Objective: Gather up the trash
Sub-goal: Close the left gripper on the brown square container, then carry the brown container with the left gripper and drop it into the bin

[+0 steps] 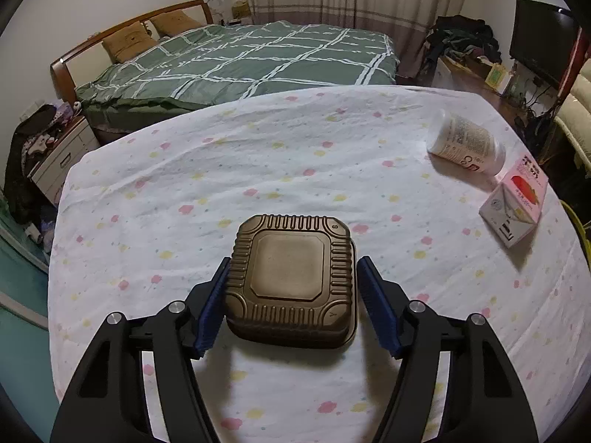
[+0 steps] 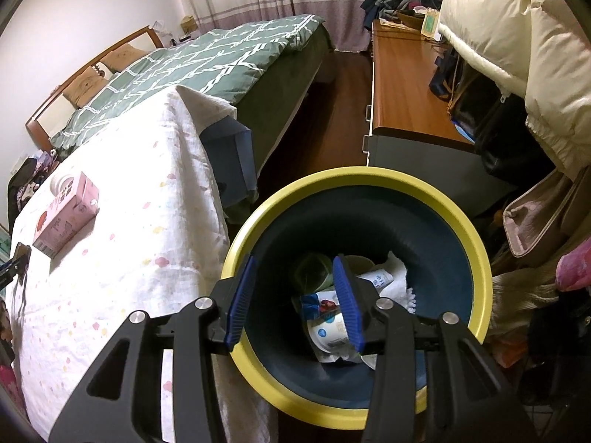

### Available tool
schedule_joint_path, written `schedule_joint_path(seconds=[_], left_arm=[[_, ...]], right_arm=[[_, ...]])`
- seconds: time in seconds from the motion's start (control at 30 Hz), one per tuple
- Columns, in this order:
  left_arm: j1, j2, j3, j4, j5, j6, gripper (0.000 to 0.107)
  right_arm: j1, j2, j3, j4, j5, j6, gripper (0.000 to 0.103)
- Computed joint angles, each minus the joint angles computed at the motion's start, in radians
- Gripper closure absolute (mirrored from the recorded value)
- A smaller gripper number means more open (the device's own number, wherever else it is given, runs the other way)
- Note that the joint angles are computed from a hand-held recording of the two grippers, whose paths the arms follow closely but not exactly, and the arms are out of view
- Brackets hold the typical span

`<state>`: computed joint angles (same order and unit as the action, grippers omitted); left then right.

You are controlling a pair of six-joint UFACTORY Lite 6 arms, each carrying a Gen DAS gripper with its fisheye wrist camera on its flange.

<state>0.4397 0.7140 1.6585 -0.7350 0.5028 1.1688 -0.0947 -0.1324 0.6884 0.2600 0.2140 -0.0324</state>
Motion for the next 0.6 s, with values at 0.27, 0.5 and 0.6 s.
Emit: schedule_joint_path(seconds=[0.27,0.5,0.6], left_arm=[[-0.032,-0.132,-0.138,-0.079,-0.009,0.090,0.042],[-0.123,-0.352,-0.316,-0.099,0.015,0.097,0.042],[-0.198,-0.452,-0.391,-0.083,0.018,0.069,0.042]], right_arm=[[0.000,-0.026,-0.024,0.059,0.001,-0.061,0.061],[-0.032,-0.109,-0.085,0.135,0.014,-0.153,0.061],[-0.069,-0.167,-0.122,0.202,0.036,-0.239,0.061]])
